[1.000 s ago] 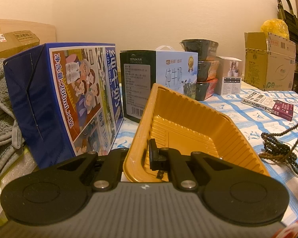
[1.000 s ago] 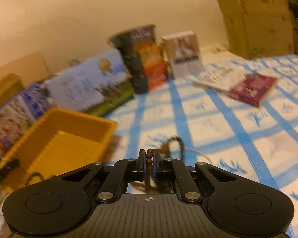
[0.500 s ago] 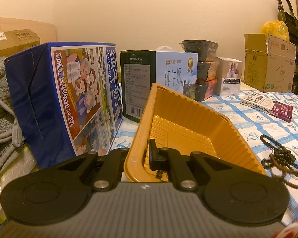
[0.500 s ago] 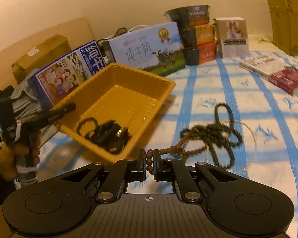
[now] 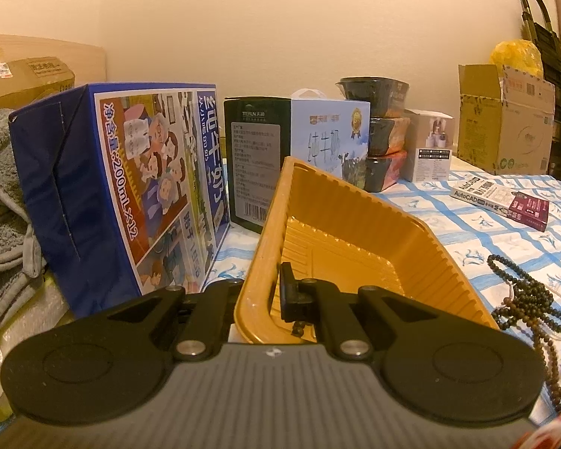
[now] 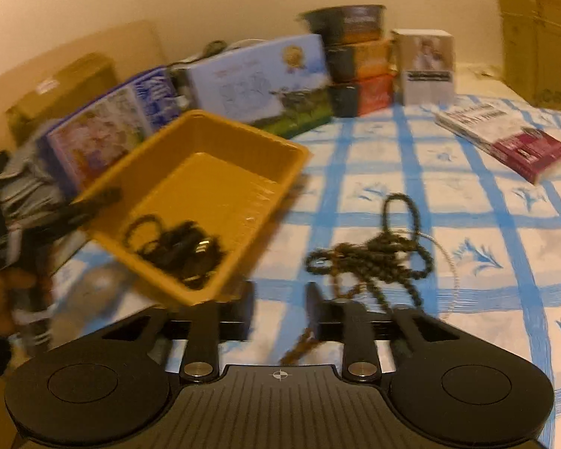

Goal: Organize jewelry

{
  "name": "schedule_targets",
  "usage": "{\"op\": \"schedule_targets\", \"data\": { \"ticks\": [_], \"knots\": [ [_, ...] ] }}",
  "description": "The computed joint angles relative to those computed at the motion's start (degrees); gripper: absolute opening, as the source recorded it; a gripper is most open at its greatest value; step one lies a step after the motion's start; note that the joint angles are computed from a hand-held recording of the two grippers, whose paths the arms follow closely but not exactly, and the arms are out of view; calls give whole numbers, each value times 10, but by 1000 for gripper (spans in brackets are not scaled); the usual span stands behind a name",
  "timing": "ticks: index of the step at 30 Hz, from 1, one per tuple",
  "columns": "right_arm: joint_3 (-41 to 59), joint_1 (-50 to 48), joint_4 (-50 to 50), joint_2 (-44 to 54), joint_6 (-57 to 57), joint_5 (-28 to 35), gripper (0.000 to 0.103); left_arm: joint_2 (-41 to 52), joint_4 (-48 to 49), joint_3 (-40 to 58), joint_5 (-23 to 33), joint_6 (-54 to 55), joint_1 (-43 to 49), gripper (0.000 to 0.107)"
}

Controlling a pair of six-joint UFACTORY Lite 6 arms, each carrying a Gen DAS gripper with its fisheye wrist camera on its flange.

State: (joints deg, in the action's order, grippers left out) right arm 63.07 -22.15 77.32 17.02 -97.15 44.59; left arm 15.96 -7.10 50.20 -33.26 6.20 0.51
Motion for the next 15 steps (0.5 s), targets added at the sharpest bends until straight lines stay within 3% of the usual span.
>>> {"op": "schedule_targets", "data": {
  "ticks": [7, 11, 15],
  "knots": [
    [91, 51, 69, 124, -143, -176, 34, 1, 0, 4, 3, 1, -1, 7],
    [111, 69, 148, 162, -288, -186, 34, 0, 4, 4, 6, -2, -1, 7],
    [140, 113, 188, 205, -393, -241, 34, 0, 6, 5, 6, -3, 0, 7]
  ]
}}
